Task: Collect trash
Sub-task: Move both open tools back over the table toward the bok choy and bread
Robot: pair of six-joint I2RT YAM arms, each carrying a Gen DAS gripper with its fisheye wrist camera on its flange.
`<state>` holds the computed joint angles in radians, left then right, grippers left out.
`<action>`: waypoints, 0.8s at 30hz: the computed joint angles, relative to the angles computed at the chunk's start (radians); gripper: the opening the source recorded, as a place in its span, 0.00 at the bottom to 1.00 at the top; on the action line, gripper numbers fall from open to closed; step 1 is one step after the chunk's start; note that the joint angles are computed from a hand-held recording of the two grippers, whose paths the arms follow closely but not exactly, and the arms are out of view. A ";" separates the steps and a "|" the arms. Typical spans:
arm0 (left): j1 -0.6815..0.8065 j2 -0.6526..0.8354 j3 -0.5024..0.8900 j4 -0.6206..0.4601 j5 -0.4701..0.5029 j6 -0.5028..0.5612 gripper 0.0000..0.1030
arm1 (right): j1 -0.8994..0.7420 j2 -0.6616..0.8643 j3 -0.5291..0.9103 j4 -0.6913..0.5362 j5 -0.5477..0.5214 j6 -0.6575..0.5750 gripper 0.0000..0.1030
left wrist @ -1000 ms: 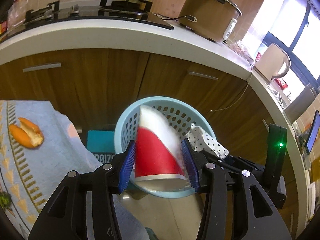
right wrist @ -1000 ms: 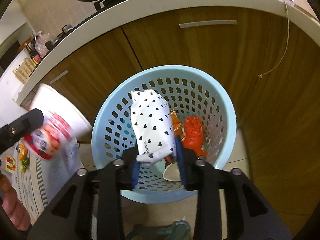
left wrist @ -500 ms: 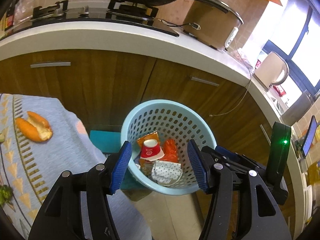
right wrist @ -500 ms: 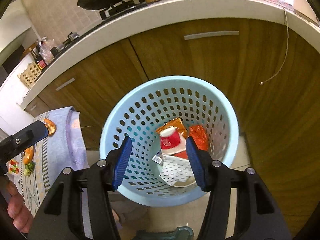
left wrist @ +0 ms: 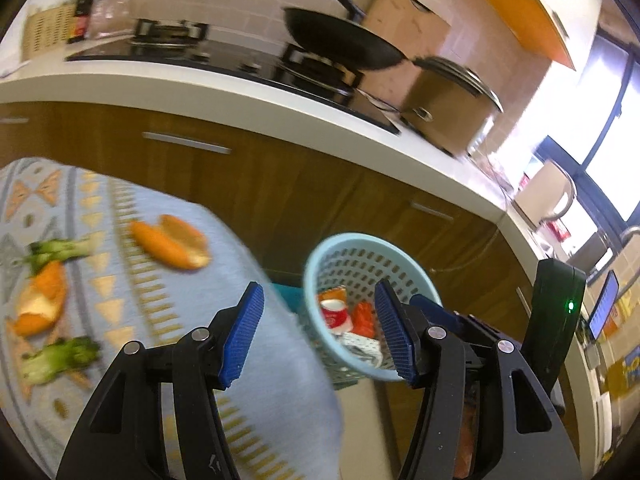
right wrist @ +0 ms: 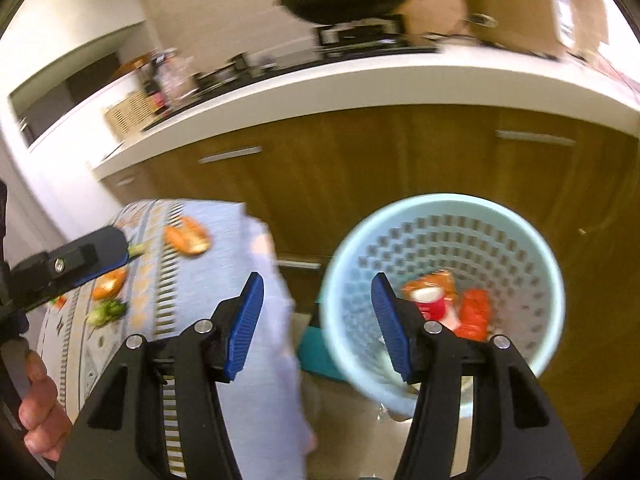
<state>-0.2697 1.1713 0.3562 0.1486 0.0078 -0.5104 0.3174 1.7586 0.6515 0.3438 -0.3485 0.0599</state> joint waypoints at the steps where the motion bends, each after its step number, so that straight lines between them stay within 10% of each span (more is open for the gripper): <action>1: 0.036 -0.063 -0.028 -0.033 0.011 0.010 0.55 | 0.035 -0.001 -0.002 0.004 0.009 0.007 0.51; 10: 0.568 -0.422 -0.173 -0.321 0.292 0.271 0.55 | 0.334 0.128 0.087 0.055 0.136 0.074 0.35; 16: 0.902 -0.200 -0.177 -0.244 0.439 0.510 0.55 | 0.425 0.227 0.173 0.051 0.205 0.112 0.33; 24: 0.927 0.047 -0.194 -0.051 0.428 0.590 0.55 | 0.441 0.281 0.205 0.044 0.234 0.124 0.33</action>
